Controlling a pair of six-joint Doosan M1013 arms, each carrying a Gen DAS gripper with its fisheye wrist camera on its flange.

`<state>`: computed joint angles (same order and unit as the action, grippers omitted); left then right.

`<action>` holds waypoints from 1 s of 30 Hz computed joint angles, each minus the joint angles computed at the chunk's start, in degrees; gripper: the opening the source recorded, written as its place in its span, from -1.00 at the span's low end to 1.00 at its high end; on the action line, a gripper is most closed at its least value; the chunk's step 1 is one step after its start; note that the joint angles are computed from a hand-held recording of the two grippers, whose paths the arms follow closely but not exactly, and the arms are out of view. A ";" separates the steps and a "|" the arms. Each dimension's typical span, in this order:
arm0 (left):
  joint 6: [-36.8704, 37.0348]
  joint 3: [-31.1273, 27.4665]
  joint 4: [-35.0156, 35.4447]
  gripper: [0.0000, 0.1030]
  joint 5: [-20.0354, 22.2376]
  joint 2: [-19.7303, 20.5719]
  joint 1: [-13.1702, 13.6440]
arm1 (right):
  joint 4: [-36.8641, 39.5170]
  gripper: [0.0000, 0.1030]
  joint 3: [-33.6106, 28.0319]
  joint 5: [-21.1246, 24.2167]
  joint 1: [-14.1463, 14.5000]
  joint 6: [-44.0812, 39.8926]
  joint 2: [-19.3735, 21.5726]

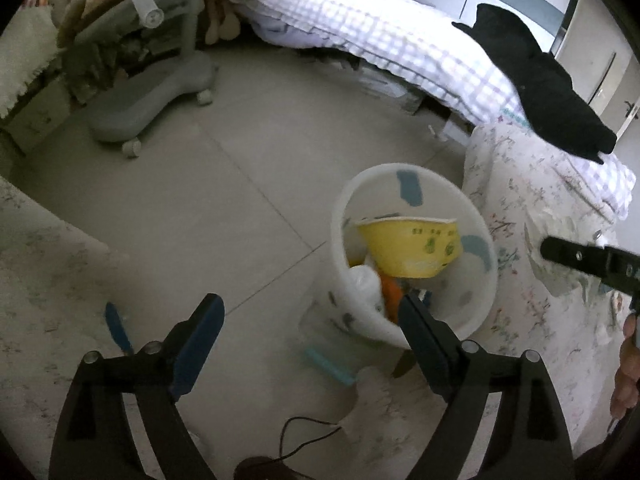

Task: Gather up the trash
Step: 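Open the left tool to drop the peel while the right tool releases the tissue into the wastebasket, then move both tools back over the bed toward the small tissue and snack wrapper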

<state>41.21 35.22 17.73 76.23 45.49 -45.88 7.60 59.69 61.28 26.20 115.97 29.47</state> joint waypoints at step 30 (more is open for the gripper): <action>2.07 -2.36 -2.98 0.76 -0.20 0.72 -0.88 | -3.60 0.63 6.53 -3.43 -1.06 1.96 -6.58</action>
